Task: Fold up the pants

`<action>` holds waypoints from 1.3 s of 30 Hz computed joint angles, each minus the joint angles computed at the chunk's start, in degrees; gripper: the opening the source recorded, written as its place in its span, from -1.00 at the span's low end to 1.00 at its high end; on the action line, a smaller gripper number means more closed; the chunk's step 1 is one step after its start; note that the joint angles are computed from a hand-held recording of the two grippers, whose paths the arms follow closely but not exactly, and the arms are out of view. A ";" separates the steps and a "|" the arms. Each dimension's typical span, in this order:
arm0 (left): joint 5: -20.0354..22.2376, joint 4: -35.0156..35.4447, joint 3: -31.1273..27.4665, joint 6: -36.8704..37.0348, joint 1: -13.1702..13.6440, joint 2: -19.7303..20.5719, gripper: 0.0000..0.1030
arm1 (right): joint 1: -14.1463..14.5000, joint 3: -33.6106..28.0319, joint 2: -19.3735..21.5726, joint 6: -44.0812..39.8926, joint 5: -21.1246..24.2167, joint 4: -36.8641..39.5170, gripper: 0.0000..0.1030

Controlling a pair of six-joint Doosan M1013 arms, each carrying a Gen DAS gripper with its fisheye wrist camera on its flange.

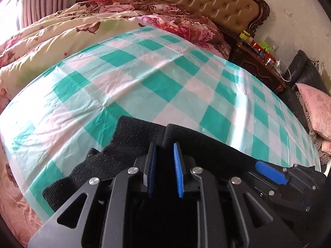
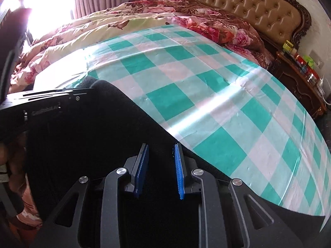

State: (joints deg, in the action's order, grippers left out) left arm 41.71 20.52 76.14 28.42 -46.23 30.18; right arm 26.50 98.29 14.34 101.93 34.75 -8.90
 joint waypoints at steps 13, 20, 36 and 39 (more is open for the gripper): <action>-7.62 14.74 13.44 -28.64 -1.44 -11.21 -0.19 | 1.00 1.56 -0.79 1.67 1.96 -0.82 -0.68; -10.74 10.73 19.31 -34.47 -0.19 -14.21 -0.22 | 1.32 1.90 -0.87 2.36 1.51 -2.51 -0.68; -24.72 -7.34 23.14 -26.81 2.75 -12.86 -0.30 | 1.47 2.36 -1.03 3.29 0.58 -3.51 -0.68; -24.43 -7.85 22.75 -26.00 2.70 -12.33 -0.56 | 1.49 2.52 -1.09 3.34 0.32 -3.80 -0.68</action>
State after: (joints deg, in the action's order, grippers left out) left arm 17.28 12.67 98.89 2.42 -43.53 17.85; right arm 28.00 100.80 13.25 105.27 35.08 -12.70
